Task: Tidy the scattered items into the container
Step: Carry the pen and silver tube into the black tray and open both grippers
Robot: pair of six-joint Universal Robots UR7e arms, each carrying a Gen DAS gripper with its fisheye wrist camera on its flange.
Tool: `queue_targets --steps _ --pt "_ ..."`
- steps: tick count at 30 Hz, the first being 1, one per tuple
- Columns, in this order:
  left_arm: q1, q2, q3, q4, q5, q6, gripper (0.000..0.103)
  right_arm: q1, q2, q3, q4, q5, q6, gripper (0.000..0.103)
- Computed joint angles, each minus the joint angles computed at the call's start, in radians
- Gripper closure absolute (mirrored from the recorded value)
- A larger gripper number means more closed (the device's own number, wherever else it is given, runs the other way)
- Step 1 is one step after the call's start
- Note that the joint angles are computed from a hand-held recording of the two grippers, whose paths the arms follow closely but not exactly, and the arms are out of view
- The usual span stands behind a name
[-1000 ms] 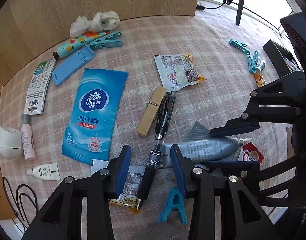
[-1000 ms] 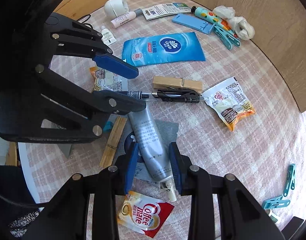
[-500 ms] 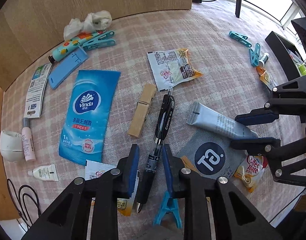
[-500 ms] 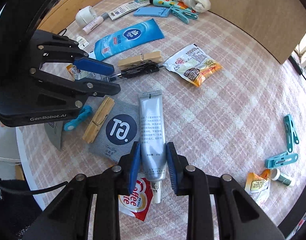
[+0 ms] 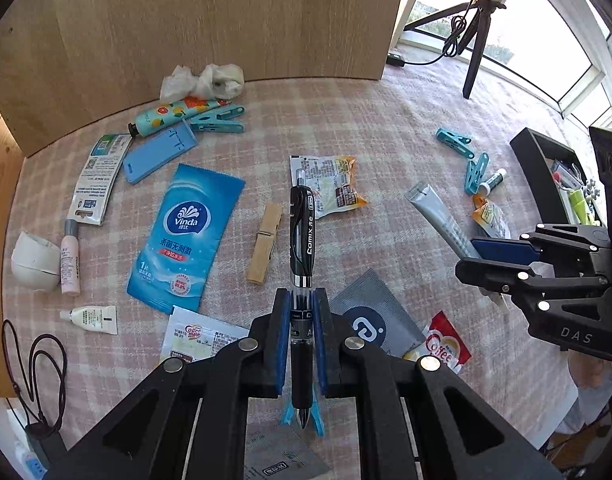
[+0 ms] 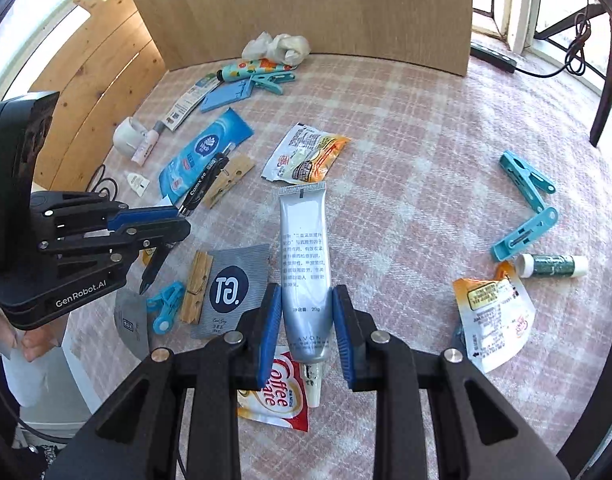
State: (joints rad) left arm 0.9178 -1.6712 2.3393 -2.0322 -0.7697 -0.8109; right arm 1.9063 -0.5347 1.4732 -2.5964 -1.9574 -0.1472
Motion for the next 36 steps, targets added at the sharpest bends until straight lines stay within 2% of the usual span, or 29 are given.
queue_targets --steps 1,2,5,7,8,15,19,27,32,33,35,36 --pt "0.043 0.017 -0.025 -0.043 0.007 0.063 0.093 -0.001 0.000 -0.002 -0.011 0.002 0.010 0.078" --pt "0.054 0.033 -0.034 -0.077 0.011 0.099 0.093 -0.003 -0.015 0.013 -0.029 0.003 0.018 0.078" --pt "0.018 0.044 -0.055 -0.078 0.000 0.102 0.093 -0.005 -0.051 0.066 -0.096 -0.002 0.051 0.078" --pt "0.006 0.073 -0.068 -0.122 -0.025 0.125 0.093 -0.012 -0.092 0.114 -0.144 -0.022 0.065 0.078" --pt "-0.023 0.080 -0.067 -0.117 -0.037 0.105 0.093 -0.018 -0.109 0.132 -0.162 -0.027 0.074 0.078" --pt "-0.083 0.302 -0.129 -0.341 -0.125 0.182 0.093 -0.075 -0.301 0.320 -0.279 -0.093 0.145 0.078" --pt "-0.107 0.439 -0.193 -0.452 -0.201 0.199 0.093 -0.106 -0.419 0.413 -0.331 -0.166 0.155 0.078" --pt "-0.141 0.681 -0.356 -0.529 -0.305 0.212 0.093 -0.183 -0.598 0.529 -0.370 -0.229 0.200 0.078" --pt "-0.151 0.781 -0.431 -0.544 -0.320 0.218 0.093 -0.214 -0.640 0.549 -0.396 -0.255 0.197 0.077" --pt "-0.150 0.798 -0.446 -0.536 -0.322 0.225 0.091 -0.219 -0.643 0.551 -0.406 -0.258 0.190 0.077" --pt "-0.152 0.822 -0.475 -0.484 -0.322 0.221 0.069 -0.228 -0.646 0.550 -0.428 -0.262 0.172 0.076" --pt "-0.159 0.822 -0.467 -0.493 -0.308 0.221 0.070 -0.228 -0.645 0.546 -0.426 -0.283 0.182 0.071"
